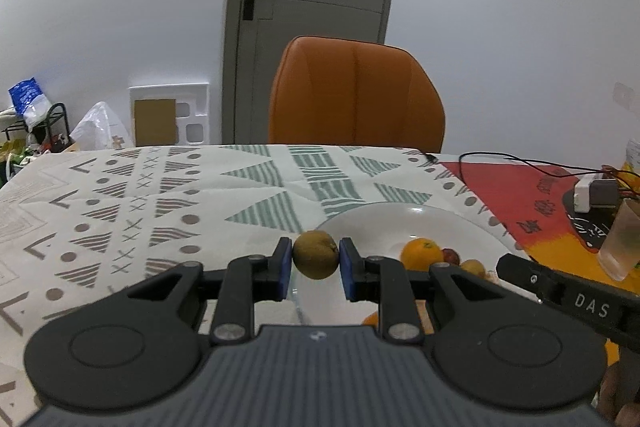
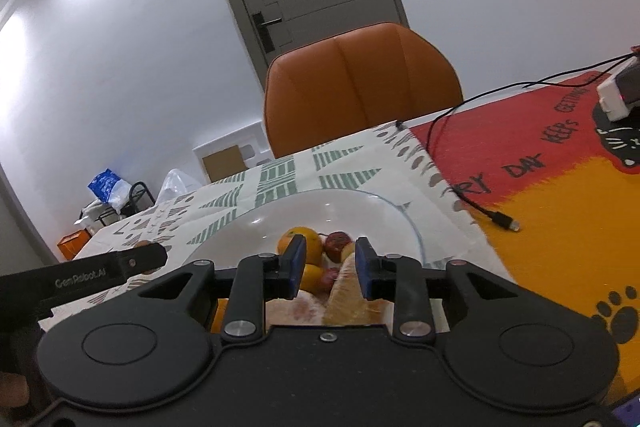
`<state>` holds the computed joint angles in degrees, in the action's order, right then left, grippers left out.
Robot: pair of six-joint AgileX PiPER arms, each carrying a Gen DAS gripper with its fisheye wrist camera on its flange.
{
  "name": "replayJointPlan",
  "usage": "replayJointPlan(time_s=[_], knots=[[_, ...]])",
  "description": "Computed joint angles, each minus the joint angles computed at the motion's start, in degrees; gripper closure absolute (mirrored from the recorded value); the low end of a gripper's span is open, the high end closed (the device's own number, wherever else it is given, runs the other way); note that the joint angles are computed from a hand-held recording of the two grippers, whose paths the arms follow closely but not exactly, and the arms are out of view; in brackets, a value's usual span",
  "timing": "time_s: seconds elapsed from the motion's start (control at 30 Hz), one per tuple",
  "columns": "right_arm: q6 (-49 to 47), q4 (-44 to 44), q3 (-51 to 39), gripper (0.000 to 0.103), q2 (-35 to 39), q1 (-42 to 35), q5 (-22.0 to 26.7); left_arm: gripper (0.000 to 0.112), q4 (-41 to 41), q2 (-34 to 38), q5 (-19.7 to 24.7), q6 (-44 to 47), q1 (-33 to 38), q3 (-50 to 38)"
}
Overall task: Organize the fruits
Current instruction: 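Carry the jujube into the plate with the right gripper while the left carries the plum there, then open both grippers over the plate and pull them back from it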
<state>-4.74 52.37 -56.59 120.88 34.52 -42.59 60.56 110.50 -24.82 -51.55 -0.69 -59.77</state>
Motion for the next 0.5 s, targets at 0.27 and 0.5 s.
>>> replayJointPlan(time_s=[0.27,0.5], knots=[[4.57,-2.01,4.15,0.074,-1.74,-0.36,-1.77,0.086,-2.31,0.12,0.8,2.1,-2.4,-0.28],[6.13,-3.61,4.44,0.074,-1.72,-0.04,-1.33,0.077,0.86,-0.77,1.39,-1.63,-1.71,-0.44]])
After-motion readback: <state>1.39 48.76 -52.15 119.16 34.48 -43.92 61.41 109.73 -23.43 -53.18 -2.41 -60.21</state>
